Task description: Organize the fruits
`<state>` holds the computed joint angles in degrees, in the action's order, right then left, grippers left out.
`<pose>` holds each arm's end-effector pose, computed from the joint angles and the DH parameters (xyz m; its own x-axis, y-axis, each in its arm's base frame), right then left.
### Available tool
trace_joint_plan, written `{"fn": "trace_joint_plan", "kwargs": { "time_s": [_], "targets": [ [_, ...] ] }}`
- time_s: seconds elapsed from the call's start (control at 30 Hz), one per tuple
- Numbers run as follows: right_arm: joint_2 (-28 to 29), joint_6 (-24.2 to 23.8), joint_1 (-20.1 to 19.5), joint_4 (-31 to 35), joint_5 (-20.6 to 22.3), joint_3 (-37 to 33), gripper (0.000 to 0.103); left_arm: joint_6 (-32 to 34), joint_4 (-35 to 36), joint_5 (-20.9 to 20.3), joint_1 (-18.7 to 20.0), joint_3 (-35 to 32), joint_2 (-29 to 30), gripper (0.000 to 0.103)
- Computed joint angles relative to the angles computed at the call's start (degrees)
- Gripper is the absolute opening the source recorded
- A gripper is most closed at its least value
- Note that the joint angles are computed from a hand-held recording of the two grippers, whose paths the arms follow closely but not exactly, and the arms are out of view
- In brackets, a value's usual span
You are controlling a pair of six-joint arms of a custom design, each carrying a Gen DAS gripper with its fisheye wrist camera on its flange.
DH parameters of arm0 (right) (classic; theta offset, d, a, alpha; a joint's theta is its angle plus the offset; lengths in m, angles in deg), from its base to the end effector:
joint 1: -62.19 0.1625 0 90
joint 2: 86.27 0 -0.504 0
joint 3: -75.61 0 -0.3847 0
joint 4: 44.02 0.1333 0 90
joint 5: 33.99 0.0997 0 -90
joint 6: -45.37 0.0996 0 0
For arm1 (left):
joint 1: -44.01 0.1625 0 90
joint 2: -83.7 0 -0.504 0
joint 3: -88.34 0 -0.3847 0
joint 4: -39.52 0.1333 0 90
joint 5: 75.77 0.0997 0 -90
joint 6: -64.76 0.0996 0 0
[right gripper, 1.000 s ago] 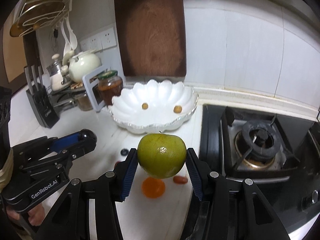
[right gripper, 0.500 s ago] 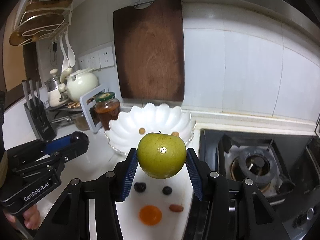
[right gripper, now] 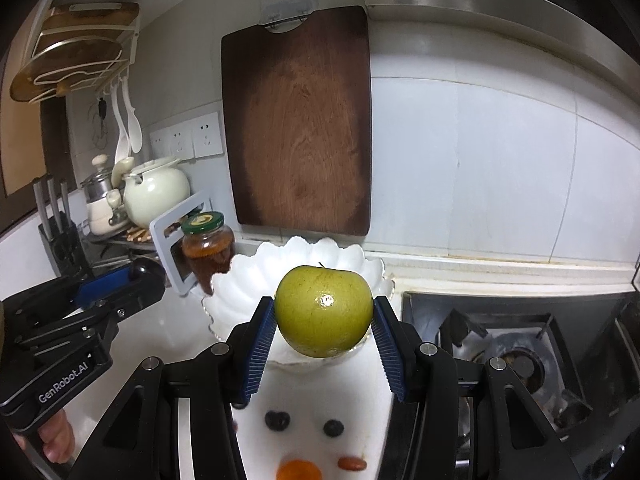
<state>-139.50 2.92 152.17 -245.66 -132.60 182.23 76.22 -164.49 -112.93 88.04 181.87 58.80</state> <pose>0.1182 -0.6674 0.2904 -0.7296 -0.2610 0.6321 -0.6672 0.4744 -0.5743 -0.3628 -0.6465 0.0452 -0.7108 0.1362 -0.6900 0.6594 0.4705 -0.5864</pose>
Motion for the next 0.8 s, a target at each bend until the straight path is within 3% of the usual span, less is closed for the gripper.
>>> {"fn": "trace_joint_plan", "kwargs": {
  "time_s": [0.37,0.8],
  "targets": [
    [3.0,1.6,0.8,5.1,-1.3,-6.4,0.050,3.8,1.6,0.1,2.0,-6.0,1.3,0.027],
    [7.9,1.7,2.0,12.7,-4.5,-16.9,0.050,0.5,12.2,-1.3,5.7,-13.4,2.0,0.027]
  ]
}}
